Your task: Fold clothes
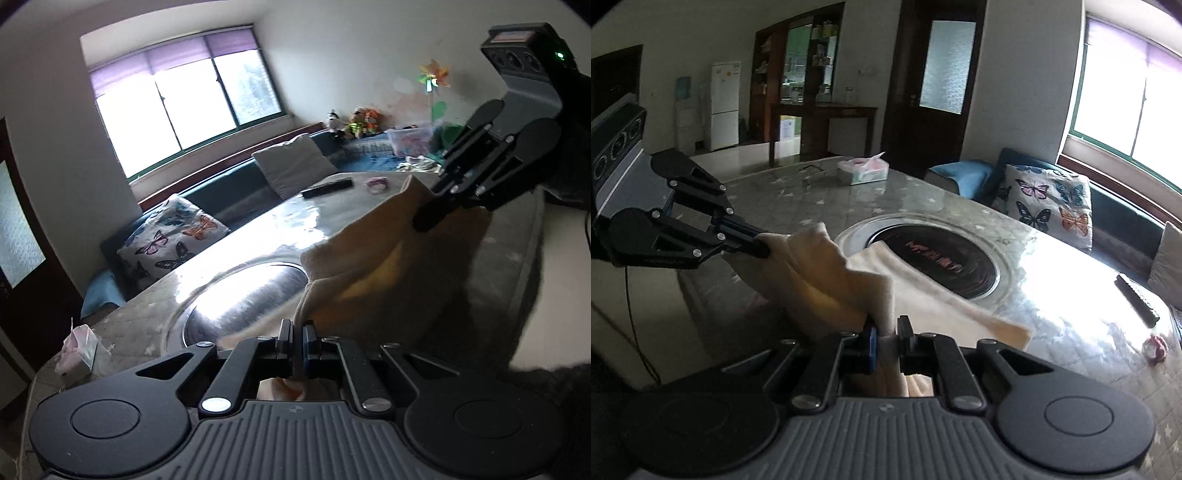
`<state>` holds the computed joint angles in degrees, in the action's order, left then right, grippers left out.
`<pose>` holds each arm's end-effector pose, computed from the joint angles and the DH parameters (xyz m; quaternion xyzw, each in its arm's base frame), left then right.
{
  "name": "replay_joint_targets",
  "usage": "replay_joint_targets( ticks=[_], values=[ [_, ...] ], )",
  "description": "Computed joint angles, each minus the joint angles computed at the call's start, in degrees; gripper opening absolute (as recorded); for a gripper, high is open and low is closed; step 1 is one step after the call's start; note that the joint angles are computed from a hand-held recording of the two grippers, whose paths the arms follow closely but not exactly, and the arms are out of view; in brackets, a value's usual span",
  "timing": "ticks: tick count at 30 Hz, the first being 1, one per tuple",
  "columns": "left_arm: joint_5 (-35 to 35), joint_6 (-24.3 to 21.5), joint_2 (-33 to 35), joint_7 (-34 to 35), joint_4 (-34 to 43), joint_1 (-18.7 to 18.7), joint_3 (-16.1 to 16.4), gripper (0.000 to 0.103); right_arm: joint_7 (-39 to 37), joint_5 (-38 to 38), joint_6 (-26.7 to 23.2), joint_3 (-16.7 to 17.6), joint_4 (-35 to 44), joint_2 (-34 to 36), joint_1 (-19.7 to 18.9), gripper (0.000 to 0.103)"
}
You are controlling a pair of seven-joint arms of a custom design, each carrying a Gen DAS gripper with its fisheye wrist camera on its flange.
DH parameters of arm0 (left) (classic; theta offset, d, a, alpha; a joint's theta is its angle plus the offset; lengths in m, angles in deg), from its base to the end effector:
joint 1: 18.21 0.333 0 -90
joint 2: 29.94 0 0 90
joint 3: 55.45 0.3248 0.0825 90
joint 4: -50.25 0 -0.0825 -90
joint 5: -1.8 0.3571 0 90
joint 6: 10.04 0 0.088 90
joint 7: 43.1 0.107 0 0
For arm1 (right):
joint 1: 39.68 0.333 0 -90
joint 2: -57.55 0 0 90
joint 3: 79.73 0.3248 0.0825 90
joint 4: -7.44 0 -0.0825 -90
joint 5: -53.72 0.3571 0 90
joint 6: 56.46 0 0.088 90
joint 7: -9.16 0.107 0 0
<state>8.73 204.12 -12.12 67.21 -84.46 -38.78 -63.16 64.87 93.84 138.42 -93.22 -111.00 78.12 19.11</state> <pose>0.4799 -0.2709 0.3664 -0.2588 0.8178 -0.4003 0.3225 0.4680 0.3897 0.3994 -0.8012 0.3835 -0.2533 0.3832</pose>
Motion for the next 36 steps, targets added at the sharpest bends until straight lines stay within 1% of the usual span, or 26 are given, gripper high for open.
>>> replay_joint_targets(
  ticks=[1,2,3,5,7,8,10,11,13,15,16,18,20,21,23,24,25,26,27,28,30,31,32,33,34,36],
  values=[
    [-0.36,-1.00,1.40,-0.09,2.41,0.03,0.16,0.005,0.08,-0.30,-1.22,-0.21,1.73,0.94,-0.76,0.010],
    [-0.13,-2.77,3.03,-0.73,5.40,0.36,0.19,0.005,0.75,-0.82,-2.82,-1.37,3.71,2.14,-0.79,0.010],
    [1.41,-4.45,4.19,-2.09,7.56,1.42,-0.24,0.005,1.78,-1.57,-4.64,-2.16,5.86,3.44,-1.29,0.010],
    [2.17,-7.73,7.59,-3.36,13.22,1.36,0.48,0.005,3.77,-3.20,-8.69,-1.49,10.85,6.30,-4.47,0.010],
    [2.08,-11.32,11.36,-4.16,19.02,0.07,2.11,0.005,5.89,-4.89,-12.46,-1.82,16.28,9.93,-6.69,0.010],
    [2.93,-13.74,13.36,-5.29,22.15,0.53,1.89,0.005,6.89,-5.70,-14.62,-1.66,19.10,11.76,-8.06,0.010],
    [2.66,-16.17,16.56,-6.53,26.51,-1.30,4.15,0.005,9.75,-7.11,-17.96,-2.04,24.73,15.96,-10.02,0.010],
    [3.53,-17.70,17.91,-7.53,28.31,-0.57,3.61,0.005,11.15,-7.68,-19.49,-1.93,27.43,18.00,-11.13,0.010],
    [3.46,-19.37,20.71,-8.98,32.04,-2.51,6.08,0.005,13.79,-8.82,-21.69,-1.61,31.82,21.64,-12.92,0.011],
    [4.38,-21.82,22.67,-10.80,34.99,-2.13,5.84,0.006,18.13,-10.19,-22.92,-3.15,35.47,25.39,-12.96,0.012],
    [4.56,-22.13,23.63,-11.64,36.18,-3.02,6.99,0.006,19.83,-10.98,-23.23,-3.72,36.97,27.03,-13.00,0.013],
    [4.95,-23.04,24.77,-13.38,37.79,-4.83,9.48,0.010,22.57,-11.38,-22.70,-3.15,38.10,28.88,-13.78,0.016],
    [6.38,-23.94,25.35,-14.77,38.74,-3.70,8.46,0.011,26.11,-11.97,-21.40,-4.00,38.33,30.15,-13.37,0.025],
    [6.86,-23.23,24.94,-15.67,37.80,-4.10,9.20,0.015,26.92,-11.81,-19.62,-3.24,37.48,29.96,-13.85,0.026],
    [6.93,-22.83,25.14,-17.74,38.22,-6.55,12.40,0.018,28.98,-11.80,-15.29,-3.10,34.67,28.83,-13.56,0.027],
    [6.69,-22.25,25.08,-18.87,38.08,-7.73,14.06,0.018,30.54,-12.04,-14.22,-4.32,33.48,28.27,-12.58,0.027],
    [6.17,-21.76,24.78,-20.01,37.78,-9.10,15.70,0.018,32.87,-12.17,-13.38,-7.33,32.22,28.08,-10.23,0.027],
    [5.87,-21.58,24.69,-20.89,37.92,-9.44,16.32,0.018,35.78,-13.82,-12.63,-9.84,31.16,27.90,-8.44,0.026],
    [5.53,-21.30,24.30,-21.82,37.69,-9.64,16.68,0.018,35.26,-13.25,-11.75,-10.35,29.80,27.11,-7.84,0.026],
    [6.08,-20.61,23.59,-22.31,37.09,-8.30,15.23,0.017,35.59,-13.79,-10.82,-9.58,28.37,25.94,-8.09,0.026],
    [8.88,-19.56,22.07,-22.11,35.59,-4.18,10.40,0.017,35.05,-15.38,-8.99,-5.18,25.67,23.22,-10.66,0.023],
    [10.12,-19.50,21.69,-21.82,35.24,-2.90,8.77,0.017,34.62,-16.60,-8.95,-3.02,24.89,22.26,-12.02,0.020],
    [11.46,-19.81,21.42,-21.54,35.02,-1.41,6.80,0.017,34.56,-17.71,-9.04,-1.69,24.55,21.88,-12.80,0.020],
    [13.41,-20.90,21.30,-21.16,35.10,1.20,3.41,0.017,34.36,-18.84,-9.27,-0.33,24.09,21.50,-13.65,0.020],
    [15.04,-22.10,21.48,-20.84,35.40,3.47,0.28,0.017,34.47,-19.75,-10.01,0.21,24.20,21.50,-14.02,0.019],
    [17.15,-24.80,22.28,-20.20,36.54,6.31,-4.23,0.017,36.71,-20.77,-12.08,-1.34,26.02,22.88,-13.10,0.019]
  ],
)
